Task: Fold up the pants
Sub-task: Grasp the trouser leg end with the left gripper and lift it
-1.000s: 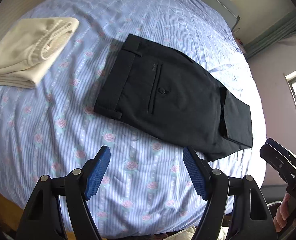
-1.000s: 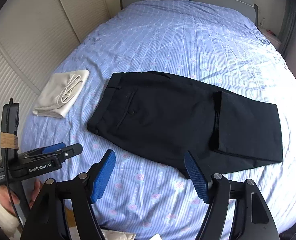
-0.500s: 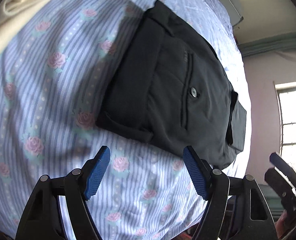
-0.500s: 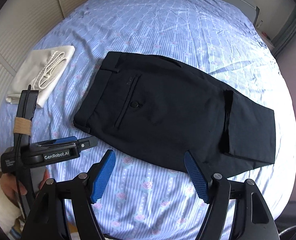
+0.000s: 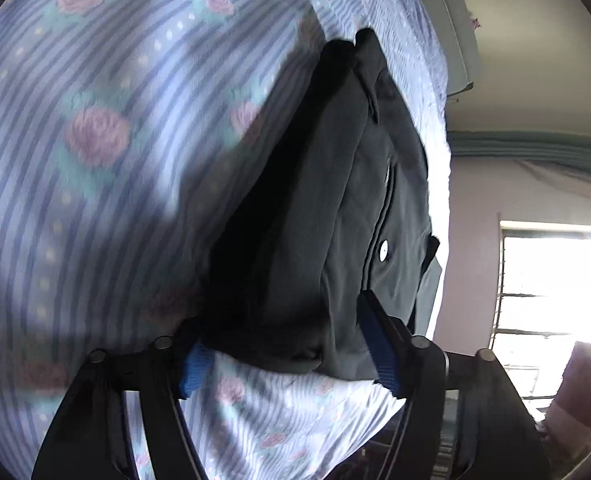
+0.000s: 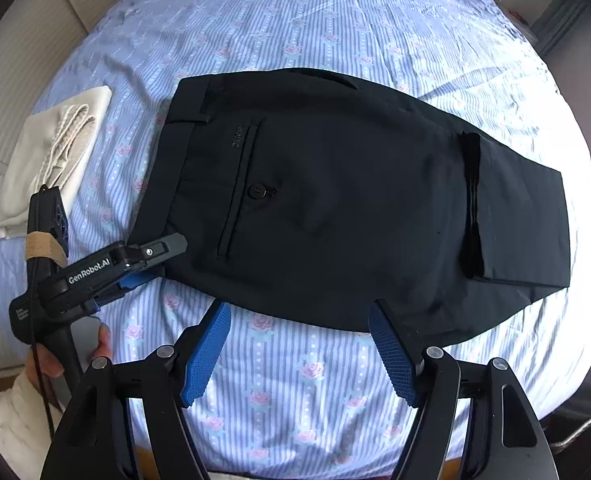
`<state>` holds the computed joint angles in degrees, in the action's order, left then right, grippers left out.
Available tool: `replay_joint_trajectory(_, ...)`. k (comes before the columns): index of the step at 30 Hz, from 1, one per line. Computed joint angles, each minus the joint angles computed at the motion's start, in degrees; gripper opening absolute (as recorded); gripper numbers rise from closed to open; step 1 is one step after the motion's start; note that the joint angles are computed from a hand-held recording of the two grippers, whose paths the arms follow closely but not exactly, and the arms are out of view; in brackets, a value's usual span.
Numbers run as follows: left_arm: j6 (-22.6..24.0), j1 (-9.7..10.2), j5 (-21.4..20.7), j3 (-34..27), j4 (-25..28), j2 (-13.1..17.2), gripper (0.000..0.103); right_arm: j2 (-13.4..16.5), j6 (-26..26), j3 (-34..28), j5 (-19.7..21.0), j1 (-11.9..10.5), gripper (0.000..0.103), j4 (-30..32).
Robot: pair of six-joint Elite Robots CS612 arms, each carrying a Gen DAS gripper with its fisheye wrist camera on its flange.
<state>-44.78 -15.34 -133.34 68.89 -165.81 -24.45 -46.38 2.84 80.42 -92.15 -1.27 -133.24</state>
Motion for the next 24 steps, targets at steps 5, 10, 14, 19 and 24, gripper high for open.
replay_joint_trajectory(5,-2.4,1.13,-6.4,-6.7,-0.6,4.3,0.053,0.3,2.6,-0.6,1.8,-0.4,0.072,1.1)
replay_joint_trajectory(10,6.1,1.29,-8.1,-15.7,10.1,7.6,0.045,0.5,2.5,-1.0,2.5,-0.3,0.072,1.1)
replay_joint_trajectory(14,16.5,1.23,-8.6,-23.7,24.0,9.9,0.045,1.0,2.7,-1.8,1.9,-0.1,0.072,1.5)
replay_joint_trajectory(19,18.2,1.88,-11.6,-29.4,30.8,12.6,0.045,1.6,5.9,-2.6,2.4,-0.7,0.072,1.3)
replay_joint_trajectory(24,13.9,2.51,-15.3,-28.7,27.2,12.6,0.031,1.7,8.8,-2.7,2.2,-1.3,0.072,1.2)
